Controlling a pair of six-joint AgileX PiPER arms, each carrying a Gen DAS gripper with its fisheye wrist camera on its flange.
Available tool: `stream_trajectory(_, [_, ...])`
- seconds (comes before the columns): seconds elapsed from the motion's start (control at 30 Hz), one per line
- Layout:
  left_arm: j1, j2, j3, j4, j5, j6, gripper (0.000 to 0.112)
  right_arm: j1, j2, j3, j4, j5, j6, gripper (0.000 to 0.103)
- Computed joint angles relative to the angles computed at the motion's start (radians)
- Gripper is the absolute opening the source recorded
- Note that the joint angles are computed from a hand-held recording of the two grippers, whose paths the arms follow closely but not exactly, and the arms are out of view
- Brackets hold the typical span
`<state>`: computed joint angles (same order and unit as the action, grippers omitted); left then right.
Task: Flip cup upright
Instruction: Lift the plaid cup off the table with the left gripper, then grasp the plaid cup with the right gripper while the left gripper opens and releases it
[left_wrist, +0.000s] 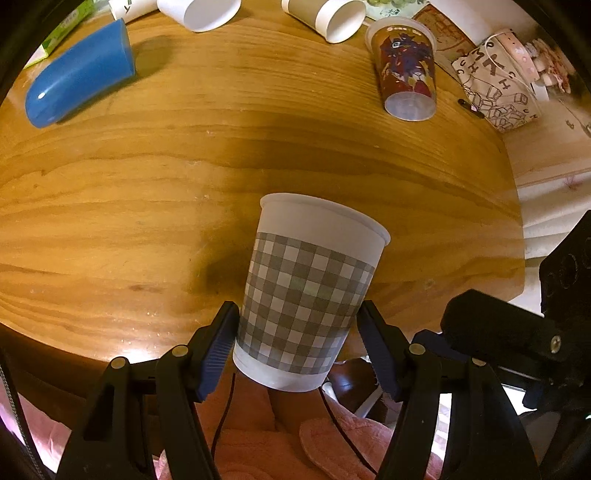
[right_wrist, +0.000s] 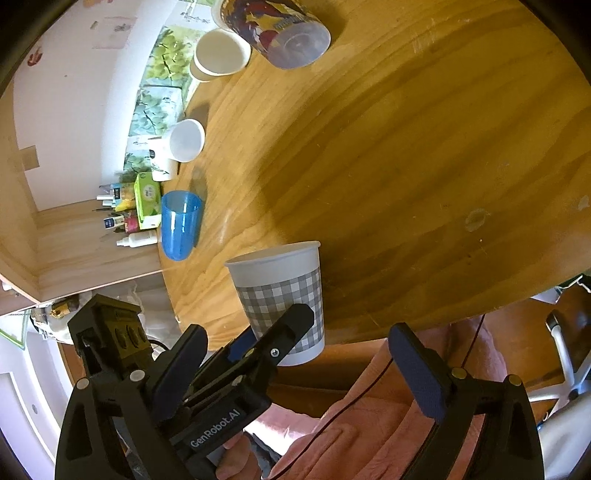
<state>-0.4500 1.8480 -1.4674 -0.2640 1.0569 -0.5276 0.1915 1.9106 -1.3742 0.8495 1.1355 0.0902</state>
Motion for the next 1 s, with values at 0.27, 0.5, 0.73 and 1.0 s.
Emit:
stream_trajectory(0.27, [0.021, 0.038, -0.044, -0.020, 0.036, 0.053, 0.071, 0.015, 0.061, -0.078, -0.044, 0.026, 0.042, 0.099])
stream_trajectory(0.5, [0.042, 0.057, -0.051, -0.066, 0.041, 0.090, 0.071, 0.038, 0.100, -0.140, -0.071, 0.038, 0.074, 0.098])
stream_trajectory(0.73, [0.073, 0.066, -0.052, -0.124, 0.068, 0.140, 0.071, 0.054, 0.148, -0.193, -0.087, 0.051, 0.096, 0.093])
stream_trajectory(1.0, [0.089, 0.046, -0.044, -0.137, 0.088, 0.178, 0.071, 0.073, 0.182, -0.232, -0.092, 0.063, 0.100, 0.085])
